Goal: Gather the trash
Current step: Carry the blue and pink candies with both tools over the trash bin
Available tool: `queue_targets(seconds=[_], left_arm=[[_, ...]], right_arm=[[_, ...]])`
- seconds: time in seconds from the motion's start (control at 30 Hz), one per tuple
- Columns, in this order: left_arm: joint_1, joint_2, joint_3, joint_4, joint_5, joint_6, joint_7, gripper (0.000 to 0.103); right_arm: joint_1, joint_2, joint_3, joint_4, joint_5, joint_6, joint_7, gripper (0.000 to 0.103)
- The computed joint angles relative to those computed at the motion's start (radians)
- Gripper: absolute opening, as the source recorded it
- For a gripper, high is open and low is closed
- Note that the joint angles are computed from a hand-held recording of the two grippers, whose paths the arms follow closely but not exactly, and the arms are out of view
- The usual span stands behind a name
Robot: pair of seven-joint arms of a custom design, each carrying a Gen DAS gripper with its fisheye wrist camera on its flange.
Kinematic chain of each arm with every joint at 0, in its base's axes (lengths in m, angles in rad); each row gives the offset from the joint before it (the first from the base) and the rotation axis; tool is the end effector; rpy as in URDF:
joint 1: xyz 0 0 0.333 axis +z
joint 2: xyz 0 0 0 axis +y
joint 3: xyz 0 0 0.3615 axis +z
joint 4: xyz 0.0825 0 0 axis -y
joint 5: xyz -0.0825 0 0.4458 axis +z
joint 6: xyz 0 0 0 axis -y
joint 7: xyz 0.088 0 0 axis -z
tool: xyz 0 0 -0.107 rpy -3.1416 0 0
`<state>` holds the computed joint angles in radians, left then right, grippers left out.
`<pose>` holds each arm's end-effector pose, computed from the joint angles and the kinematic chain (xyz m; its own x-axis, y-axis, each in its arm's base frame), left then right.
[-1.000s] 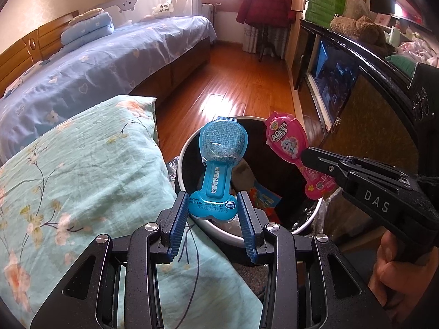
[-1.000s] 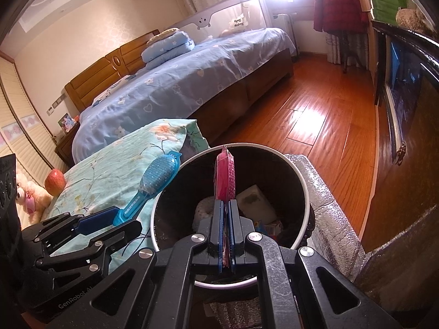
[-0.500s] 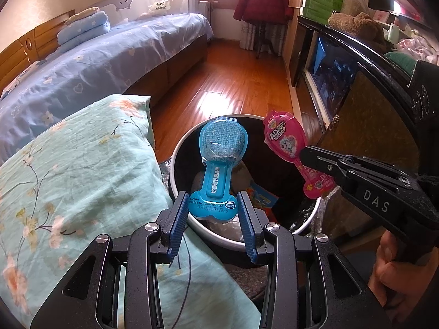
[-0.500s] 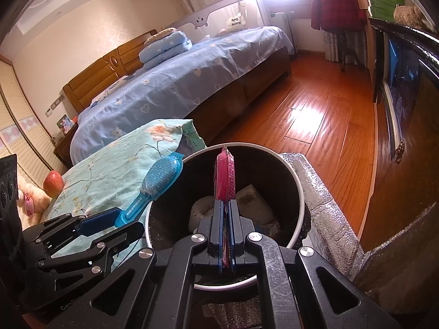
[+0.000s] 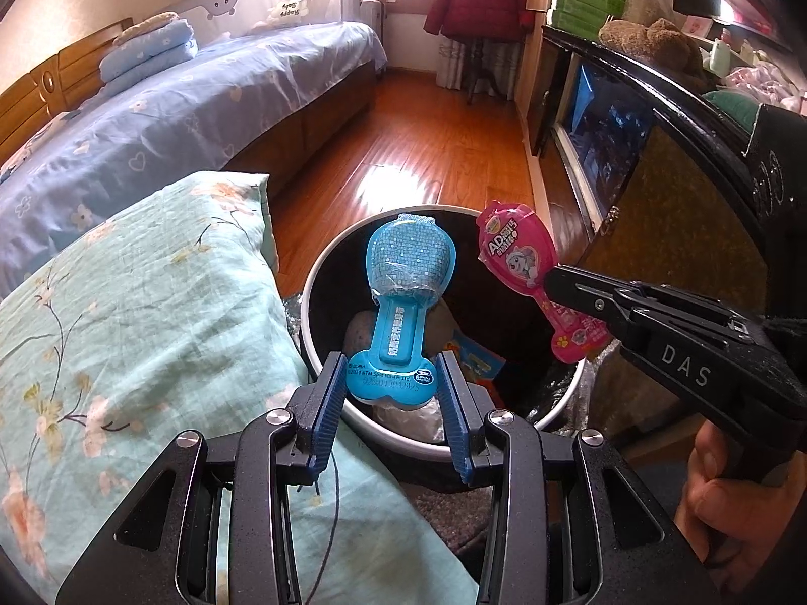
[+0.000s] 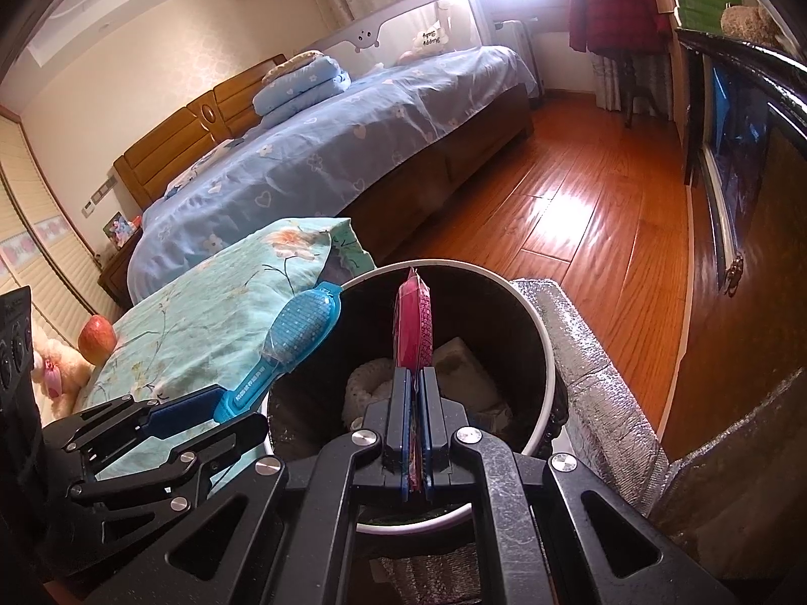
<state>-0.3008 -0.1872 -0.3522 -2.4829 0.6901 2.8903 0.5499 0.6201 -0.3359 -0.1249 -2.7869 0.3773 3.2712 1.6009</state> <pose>0.3948 -0.3517 0.4118 -0.2739 -0.9615 0.0232 -0.7550 0.2000 -0.6245 0.4042 0.1765 0.3946 0.1706 -0.9411 -0.2920 -0.7469 0.0698 -0.6613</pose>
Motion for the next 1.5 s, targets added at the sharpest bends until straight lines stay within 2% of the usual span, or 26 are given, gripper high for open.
queue_targets(seconds=[0.4, 0.83, 0.97, 1.17, 1.27, 1.5], left_arm=[[-0.001, -0.001, 0.000, 0.001, -0.006, -0.002, 0.005, 0.035], [-0.001, 0.006, 0.003, 0.008, 0.000, -0.008, -0.004, 0.035], [-0.004, 0.007, 0.005, 0.008, -0.005, -0.008, 0.000, 0.035], [-0.004, 0.009, 0.008, 0.010, -0.014, -0.008, 0.009, 0.035], [-0.005, 0.009, 0.012, 0.011, -0.021, -0.005, 0.018, 0.035], [-0.004, 0.008, 0.014, 0.010, -0.030, 0.003, 0.025, 0.036]], right_arm=[[0.000, 0.006, 0.003, 0.004, -0.004, 0.002, 0.006, 0.003], [0.037, 0.017, -0.037, 0.022, 0.009, -0.009, -0.003, 0.003], [0.065, 0.023, -0.069, 0.028, 0.017, -0.011, -0.014, 0.003], [0.073, 0.027, -0.075, 0.031, 0.027, -0.009, -0.024, 0.003], [0.115, 0.030, -0.121, 0.035, 0.033, -0.007, -0.027, 0.003], [0.139, 0.032, -0.147, 0.039, 0.043, -0.011, -0.038, 0.004]])
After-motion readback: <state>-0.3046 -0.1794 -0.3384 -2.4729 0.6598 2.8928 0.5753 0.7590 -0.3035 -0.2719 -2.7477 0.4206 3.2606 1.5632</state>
